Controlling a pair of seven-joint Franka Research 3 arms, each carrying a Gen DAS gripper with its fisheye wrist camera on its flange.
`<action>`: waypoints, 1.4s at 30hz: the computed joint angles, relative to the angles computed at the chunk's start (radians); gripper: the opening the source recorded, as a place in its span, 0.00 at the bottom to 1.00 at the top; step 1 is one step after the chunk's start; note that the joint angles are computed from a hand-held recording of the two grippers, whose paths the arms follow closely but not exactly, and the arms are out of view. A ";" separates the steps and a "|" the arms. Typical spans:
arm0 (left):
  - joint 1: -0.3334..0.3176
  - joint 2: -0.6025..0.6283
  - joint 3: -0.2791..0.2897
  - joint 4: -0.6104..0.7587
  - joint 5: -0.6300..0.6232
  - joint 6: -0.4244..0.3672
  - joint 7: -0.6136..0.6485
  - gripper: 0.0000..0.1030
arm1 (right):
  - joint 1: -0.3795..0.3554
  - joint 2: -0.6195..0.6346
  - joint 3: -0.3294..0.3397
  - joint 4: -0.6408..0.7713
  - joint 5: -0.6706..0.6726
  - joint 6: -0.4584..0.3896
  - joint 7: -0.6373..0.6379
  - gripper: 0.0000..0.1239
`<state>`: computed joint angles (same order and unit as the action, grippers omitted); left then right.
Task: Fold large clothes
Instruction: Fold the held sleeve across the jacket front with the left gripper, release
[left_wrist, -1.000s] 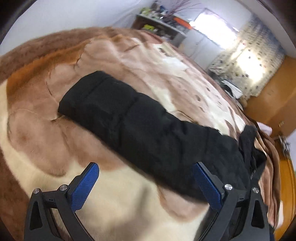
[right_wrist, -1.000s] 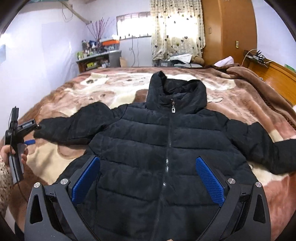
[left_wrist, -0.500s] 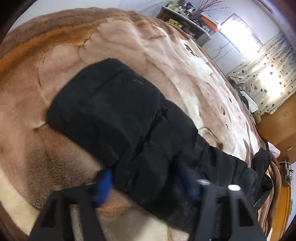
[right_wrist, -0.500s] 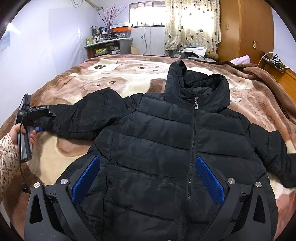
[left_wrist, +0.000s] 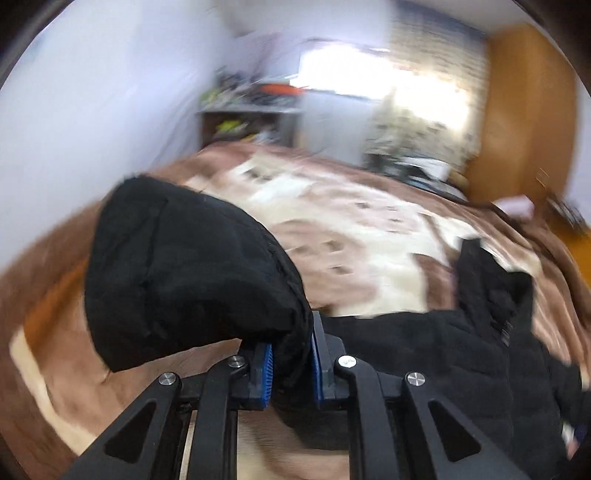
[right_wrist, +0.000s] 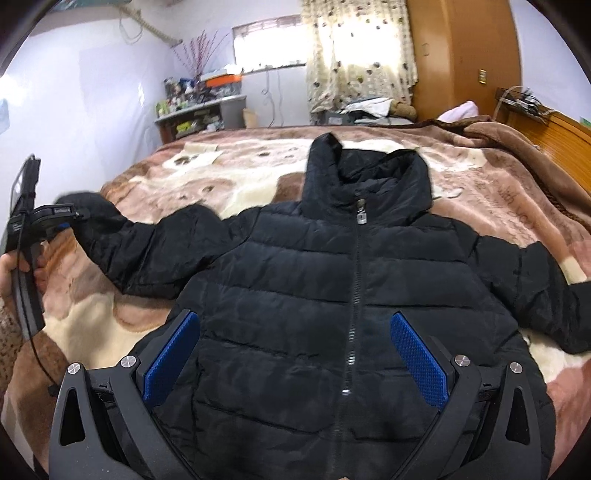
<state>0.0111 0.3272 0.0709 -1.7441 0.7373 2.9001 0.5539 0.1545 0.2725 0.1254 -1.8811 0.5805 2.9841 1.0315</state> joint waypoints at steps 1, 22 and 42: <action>0.010 0.003 -0.037 0.015 -0.036 -0.008 0.059 0.16 | -0.015 -0.004 0.008 -0.004 0.024 -0.001 -0.011 0.82; -0.252 0.411 -0.158 0.607 -0.254 -0.446 0.642 0.21 | -0.105 -0.031 -0.065 -0.038 0.108 -0.036 0.003 0.82; -0.029 -0.009 -0.250 0.073 -0.648 -0.261 0.844 0.77 | -0.066 0.180 -0.070 0.249 -0.145 -0.211 0.110 0.82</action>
<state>-0.0176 0.3179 -0.1795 -1.6709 0.0893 2.6392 1.3974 0.0888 0.4522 0.0554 -1.6322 0.4357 2.7734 1.1413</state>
